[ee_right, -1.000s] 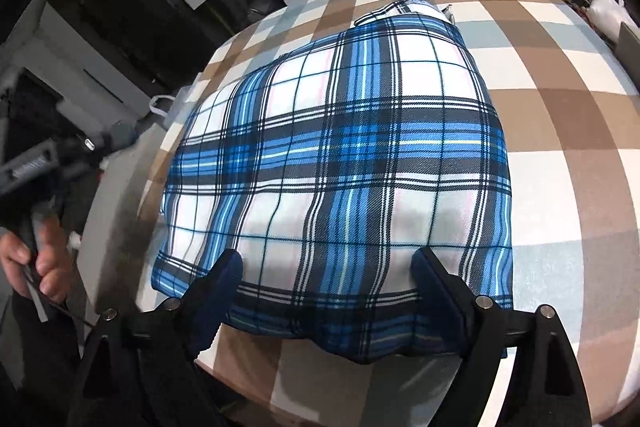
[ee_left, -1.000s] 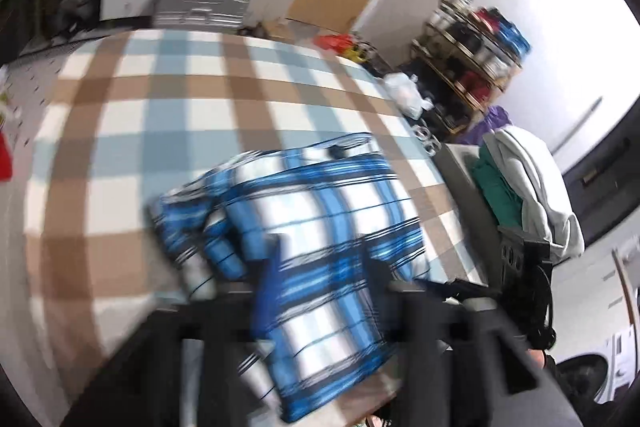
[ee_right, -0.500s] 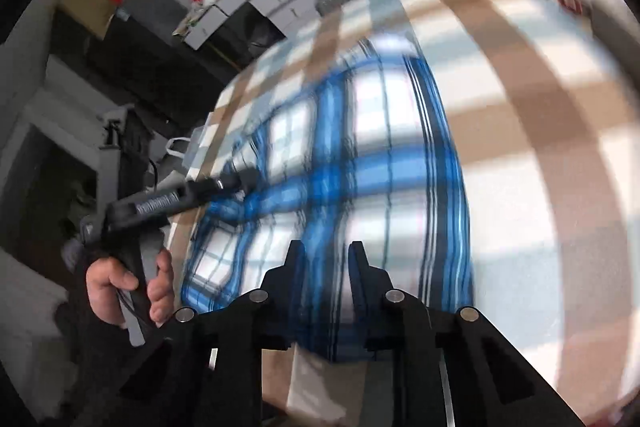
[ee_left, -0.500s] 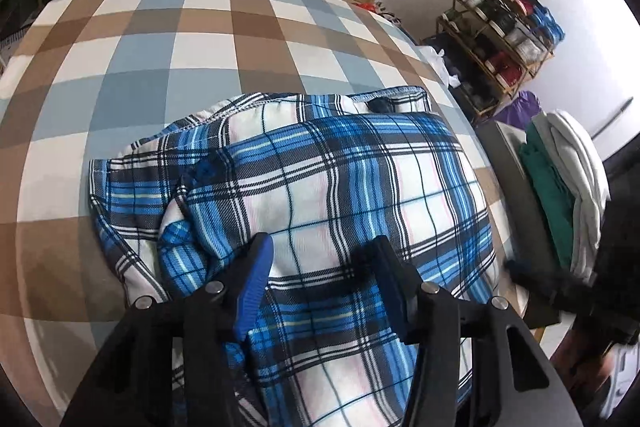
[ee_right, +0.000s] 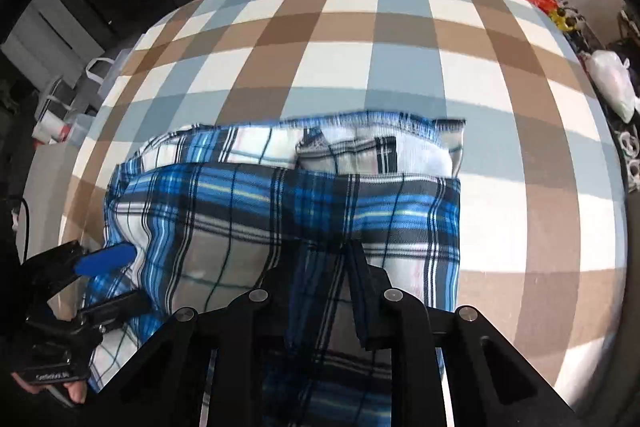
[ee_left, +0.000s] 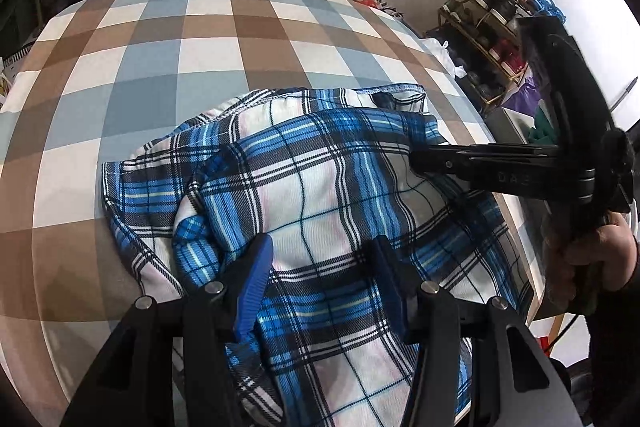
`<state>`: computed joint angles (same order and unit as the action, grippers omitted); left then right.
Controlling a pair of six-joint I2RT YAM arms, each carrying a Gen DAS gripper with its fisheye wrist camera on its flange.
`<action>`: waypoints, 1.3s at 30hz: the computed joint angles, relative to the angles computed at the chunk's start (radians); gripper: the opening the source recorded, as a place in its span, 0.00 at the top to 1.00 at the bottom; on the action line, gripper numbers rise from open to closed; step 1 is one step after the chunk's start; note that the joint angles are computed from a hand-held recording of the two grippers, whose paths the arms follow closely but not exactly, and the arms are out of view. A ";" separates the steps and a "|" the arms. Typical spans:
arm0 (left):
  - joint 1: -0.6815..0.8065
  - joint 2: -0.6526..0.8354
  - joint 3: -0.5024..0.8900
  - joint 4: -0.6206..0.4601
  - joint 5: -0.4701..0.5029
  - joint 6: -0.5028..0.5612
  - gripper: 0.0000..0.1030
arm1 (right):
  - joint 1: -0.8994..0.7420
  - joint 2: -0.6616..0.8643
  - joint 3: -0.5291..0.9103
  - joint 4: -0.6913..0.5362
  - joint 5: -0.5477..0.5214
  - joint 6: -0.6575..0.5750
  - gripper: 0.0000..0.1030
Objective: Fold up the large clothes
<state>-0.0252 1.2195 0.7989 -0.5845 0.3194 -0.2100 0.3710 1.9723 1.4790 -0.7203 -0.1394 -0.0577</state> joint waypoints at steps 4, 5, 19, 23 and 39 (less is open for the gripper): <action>-0.015 -0.007 -0.002 -0.006 -0.015 0.012 0.56 | -0.006 -0.106 -0.056 -0.032 -0.047 -0.017 0.77; -0.017 -0.010 -0.005 -0.005 -0.019 0.015 0.56 | 0.000 -0.125 -0.054 -0.053 -0.065 -0.024 0.77; -0.022 -0.104 0.018 -0.099 0.012 -0.036 0.55 | 0.027 -0.303 -0.417 0.067 -0.142 -0.039 0.78; -0.101 -0.207 -0.020 -0.159 0.015 -0.022 0.55 | 0.038 -0.345 -0.466 0.113 -0.124 -0.021 0.78; -0.094 -0.117 0.046 -0.154 0.020 0.014 0.55 | -0.052 -0.420 -0.576 0.077 -0.266 -0.036 0.74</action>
